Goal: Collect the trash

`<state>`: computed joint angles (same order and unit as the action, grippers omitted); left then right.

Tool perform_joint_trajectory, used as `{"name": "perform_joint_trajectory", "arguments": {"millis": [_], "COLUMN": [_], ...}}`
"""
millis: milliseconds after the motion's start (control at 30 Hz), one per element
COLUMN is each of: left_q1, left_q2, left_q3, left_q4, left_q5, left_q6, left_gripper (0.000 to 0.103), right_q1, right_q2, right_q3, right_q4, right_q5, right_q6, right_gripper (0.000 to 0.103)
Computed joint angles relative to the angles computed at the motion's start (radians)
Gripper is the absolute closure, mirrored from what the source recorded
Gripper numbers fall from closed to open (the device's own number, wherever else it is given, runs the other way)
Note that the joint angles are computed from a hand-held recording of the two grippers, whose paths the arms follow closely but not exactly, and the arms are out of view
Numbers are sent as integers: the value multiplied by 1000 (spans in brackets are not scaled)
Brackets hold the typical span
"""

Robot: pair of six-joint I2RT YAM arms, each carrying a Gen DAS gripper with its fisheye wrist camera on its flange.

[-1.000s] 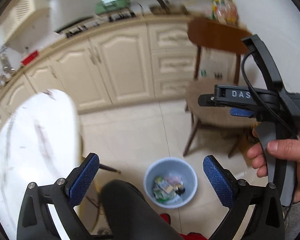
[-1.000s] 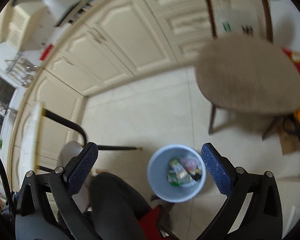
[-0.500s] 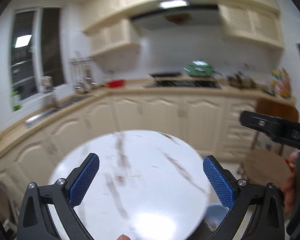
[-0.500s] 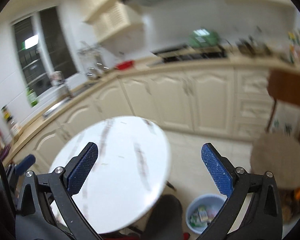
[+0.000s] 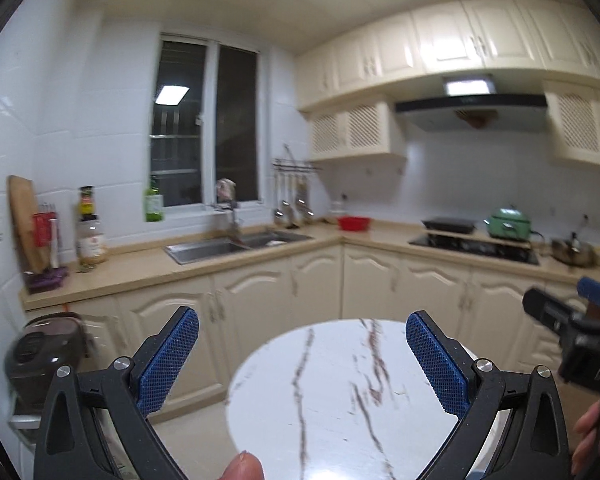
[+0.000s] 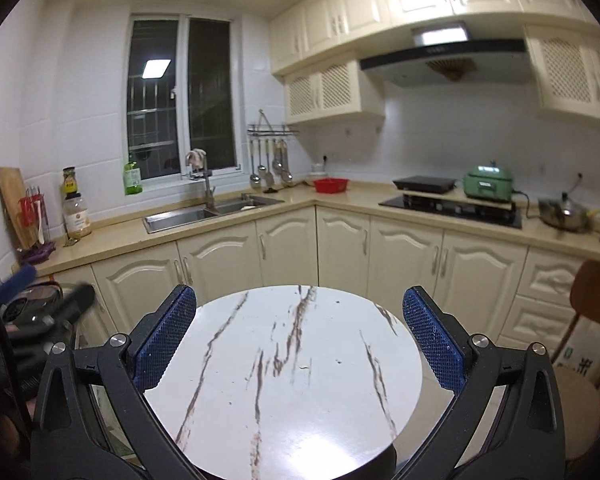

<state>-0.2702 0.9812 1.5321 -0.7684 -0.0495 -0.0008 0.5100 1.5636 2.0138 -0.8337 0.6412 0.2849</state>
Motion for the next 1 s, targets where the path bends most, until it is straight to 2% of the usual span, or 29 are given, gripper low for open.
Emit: {"name": "perform_joint_trajectory", "arguments": {"millis": [67,167,400,467,600,667,700,1000], "left_q1": [-65,-101,-51,8,16,-11,17,35], "left_q2": [-47,-119,-156,-106,-80,-70,-63,-63], "left_q3": [-39,-77,-8,35,66,79,80,69], "left_q4": [-8,-47,-150,-142,-150,-151,-145,-117], "left_q5": [-59,-86,-44,5,15,-16,10,46], "left_q6": [-26,-52,-54,-55,-63,-66,-60,-83], "left_gripper": [1,1,1,1,1,1,1,1], "right_q1": [33,67,137,144,155,154,153,149], "right_q2": [5,16,1,0,-5,-5,-6,-13], "right_q3": [1,6,-2,0,2,7,7,7], "right_q4": [-1,1,-4,-4,-15,-19,-19,-29], "right_q5": [23,50,145,160,171,173,176,178], "right_q6": [2,4,5,1,7,7,7,11], "right_gripper": [0,0,0,0,0,0,0,0]}}
